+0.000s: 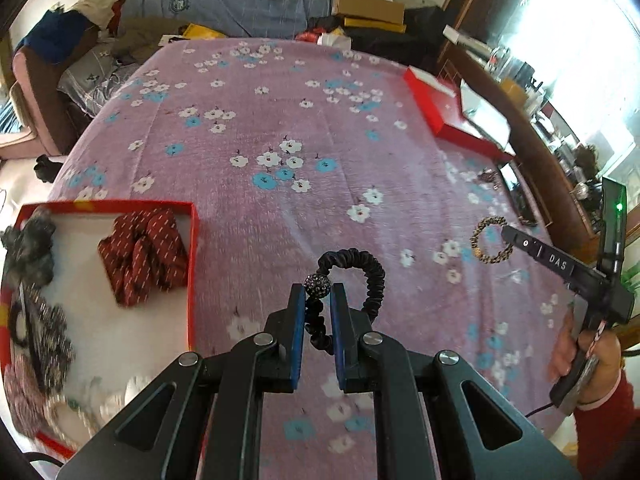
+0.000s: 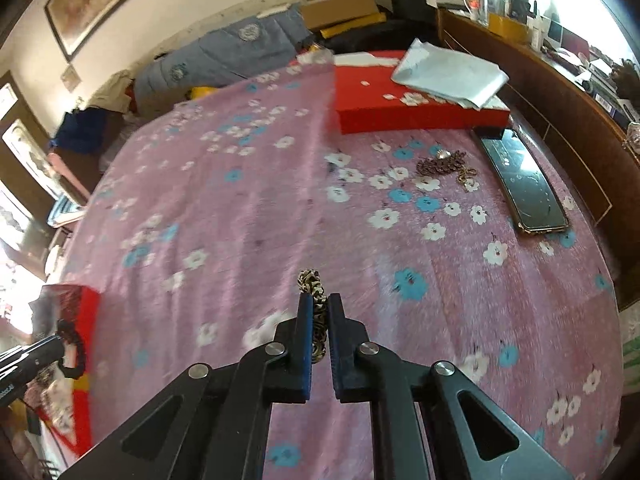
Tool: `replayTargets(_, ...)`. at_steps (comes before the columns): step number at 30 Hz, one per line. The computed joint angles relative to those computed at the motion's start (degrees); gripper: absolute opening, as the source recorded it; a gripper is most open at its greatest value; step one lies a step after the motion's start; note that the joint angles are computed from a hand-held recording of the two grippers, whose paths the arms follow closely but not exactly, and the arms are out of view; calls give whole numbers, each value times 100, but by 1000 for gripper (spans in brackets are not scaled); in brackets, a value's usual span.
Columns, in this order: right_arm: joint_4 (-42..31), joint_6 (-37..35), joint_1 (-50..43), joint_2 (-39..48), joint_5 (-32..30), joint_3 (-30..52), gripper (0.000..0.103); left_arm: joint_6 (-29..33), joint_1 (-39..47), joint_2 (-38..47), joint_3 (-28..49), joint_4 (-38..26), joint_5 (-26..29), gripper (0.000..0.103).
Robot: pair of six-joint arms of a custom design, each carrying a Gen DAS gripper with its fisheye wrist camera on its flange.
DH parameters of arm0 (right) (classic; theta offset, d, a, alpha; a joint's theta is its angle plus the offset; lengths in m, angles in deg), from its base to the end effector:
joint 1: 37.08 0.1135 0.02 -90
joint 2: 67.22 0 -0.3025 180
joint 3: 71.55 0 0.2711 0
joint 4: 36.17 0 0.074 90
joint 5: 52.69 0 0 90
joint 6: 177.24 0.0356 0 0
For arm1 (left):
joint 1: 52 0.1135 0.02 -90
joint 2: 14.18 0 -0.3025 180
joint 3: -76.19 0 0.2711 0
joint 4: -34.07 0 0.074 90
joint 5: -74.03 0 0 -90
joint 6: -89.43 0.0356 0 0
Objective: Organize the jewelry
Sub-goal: 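Carry the beaded scrunchie and leopard bracelet over the white tray with both tools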
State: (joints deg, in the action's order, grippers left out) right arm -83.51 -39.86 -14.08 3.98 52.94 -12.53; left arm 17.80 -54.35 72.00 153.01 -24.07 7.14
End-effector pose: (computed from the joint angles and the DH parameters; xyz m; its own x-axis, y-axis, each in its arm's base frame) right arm 0.2269 0.0859 0.2493 -0.7215 0.4636 -0.5143 0.4141 0.8842 0.2160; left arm 0.3074 -0.0266 0.2726 -0.8169 0.3236 -0.4775 0.4691 0.8544 -0.2235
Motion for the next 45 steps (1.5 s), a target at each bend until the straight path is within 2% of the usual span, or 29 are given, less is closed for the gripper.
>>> replayTargets(5,-362,444,815,-435,282,161,8,59,522,-677,-305,-283,185,12)
replayTargets(11,-590,799,1664,-564,558,421,8,496,1696,-1137,-464,-767,408,12)
replayTargets(19,-188,820,2471,-126,583,722,8,1359,3727,-1127,-302,-1271,530,12)
replayTargets(25,268,663,2796,550,407,1116,8,1796,4607,-863,1,-1535,653,12)
replayTargets(31,242,552,3105,1185,371,1754,8,1658,4535,-475,286,-1422,685,12)
replayTargets(35,214,441,3147,1674,319,2272,9,1579,4110,-48,642,-1254,613,12)
replayTargets(45,120,600,3083,3366,-47,3980,9,1380,3052,1917,2518,-1430,390,12)
